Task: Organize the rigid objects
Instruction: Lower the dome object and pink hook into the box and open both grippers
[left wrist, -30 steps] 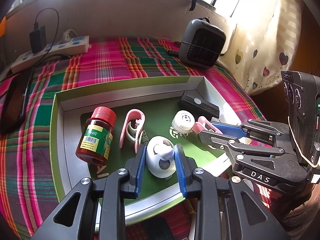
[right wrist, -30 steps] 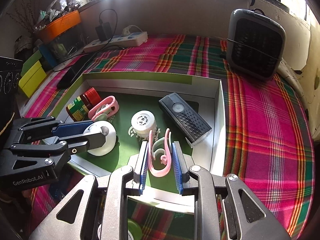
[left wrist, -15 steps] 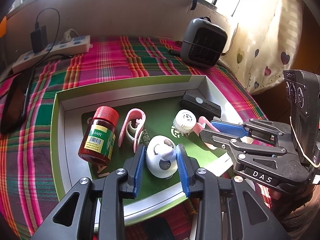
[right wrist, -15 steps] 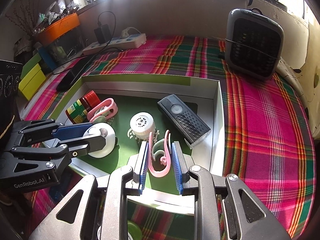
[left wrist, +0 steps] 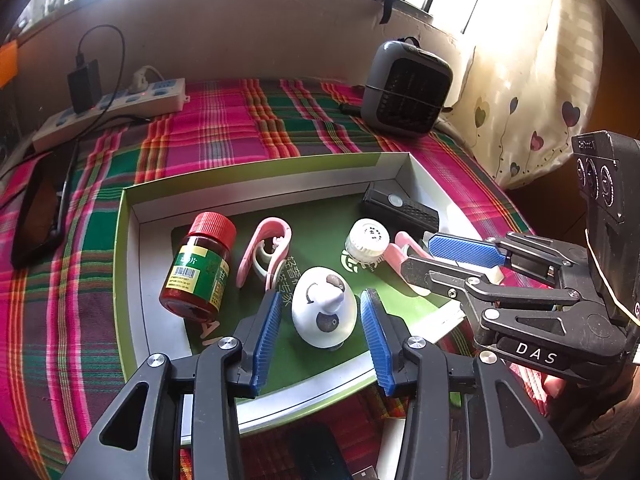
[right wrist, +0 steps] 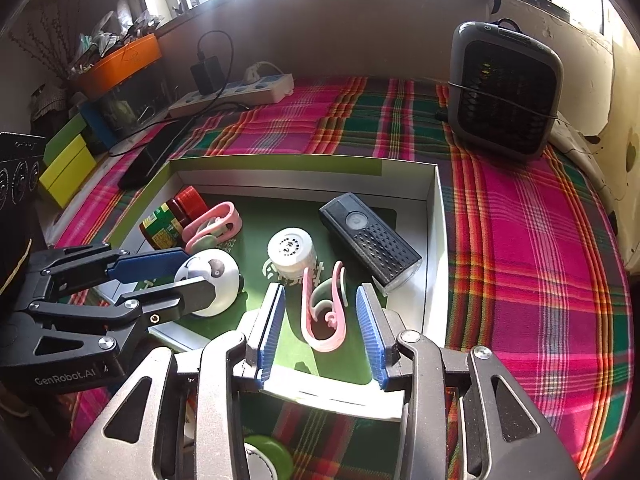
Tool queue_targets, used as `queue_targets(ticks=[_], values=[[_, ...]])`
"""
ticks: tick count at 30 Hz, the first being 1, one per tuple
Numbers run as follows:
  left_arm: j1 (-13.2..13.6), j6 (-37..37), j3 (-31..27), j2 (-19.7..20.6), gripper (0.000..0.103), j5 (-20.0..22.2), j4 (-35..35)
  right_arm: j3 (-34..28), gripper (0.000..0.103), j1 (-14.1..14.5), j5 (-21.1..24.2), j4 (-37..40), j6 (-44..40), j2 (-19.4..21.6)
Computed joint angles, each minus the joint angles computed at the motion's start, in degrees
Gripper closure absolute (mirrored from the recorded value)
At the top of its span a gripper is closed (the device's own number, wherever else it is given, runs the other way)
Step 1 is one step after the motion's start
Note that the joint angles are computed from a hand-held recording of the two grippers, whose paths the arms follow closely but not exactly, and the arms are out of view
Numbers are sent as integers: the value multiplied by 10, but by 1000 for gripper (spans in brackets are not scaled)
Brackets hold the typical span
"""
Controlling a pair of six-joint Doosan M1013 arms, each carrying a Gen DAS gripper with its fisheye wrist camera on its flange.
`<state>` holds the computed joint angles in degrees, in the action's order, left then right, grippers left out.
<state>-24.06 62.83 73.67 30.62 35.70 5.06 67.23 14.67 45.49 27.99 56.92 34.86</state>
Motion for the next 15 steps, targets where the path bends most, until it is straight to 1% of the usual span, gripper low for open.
queue_targets(ticks=[2,6,10,15], values=[[-1,-10,2,-2,60,2,10,4,64,-1,-5,3,-2,-4],[-4,-25,13,-11,60,-3,21,14,63,-1,-14,8,-3,-11],[-7,-37,26,-21,60,-14,35,27,57,-1,-26,11,-5,-21],[-13,-66,43,-36,59,-25,59,47,57,0,-44,21,-15,-37]])
